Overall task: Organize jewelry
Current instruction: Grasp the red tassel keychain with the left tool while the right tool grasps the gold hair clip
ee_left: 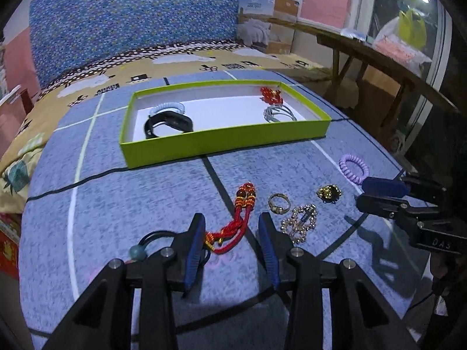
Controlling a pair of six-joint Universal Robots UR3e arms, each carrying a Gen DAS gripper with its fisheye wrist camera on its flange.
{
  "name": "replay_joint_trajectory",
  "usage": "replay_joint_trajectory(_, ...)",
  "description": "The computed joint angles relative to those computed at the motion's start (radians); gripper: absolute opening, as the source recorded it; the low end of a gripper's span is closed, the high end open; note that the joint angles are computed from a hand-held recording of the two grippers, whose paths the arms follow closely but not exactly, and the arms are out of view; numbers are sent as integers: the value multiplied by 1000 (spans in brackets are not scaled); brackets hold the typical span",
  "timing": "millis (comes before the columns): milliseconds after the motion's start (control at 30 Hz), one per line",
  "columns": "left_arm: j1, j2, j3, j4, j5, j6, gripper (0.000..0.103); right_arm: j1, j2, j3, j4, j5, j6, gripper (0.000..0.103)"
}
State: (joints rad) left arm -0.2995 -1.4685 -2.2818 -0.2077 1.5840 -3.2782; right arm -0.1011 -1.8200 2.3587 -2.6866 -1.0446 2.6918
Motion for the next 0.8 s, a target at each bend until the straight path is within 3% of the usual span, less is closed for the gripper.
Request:
replay_joint_trajectory(433,-33,-88,81,-48,39,6,39,125,220,-118,-110,-102,61,34)
replay_joint_trajectory(467,-35,-91,88,-52,43,7,38,128,222,-122,-109,-106,64,34)
replay_joint_trajectory(533,-42,-95,93,-54,41,14,22,134,230,-129,-111,-116,66,34)
replay_joint_trajectory(700,-73,-111,114,-56,64,25,10,152,228,-124,-131,-147,60,28)
replay_joint_trajectory(800,-81,-106,108,-40,69,29,10,147,222,-115,-138,-141,60,27)
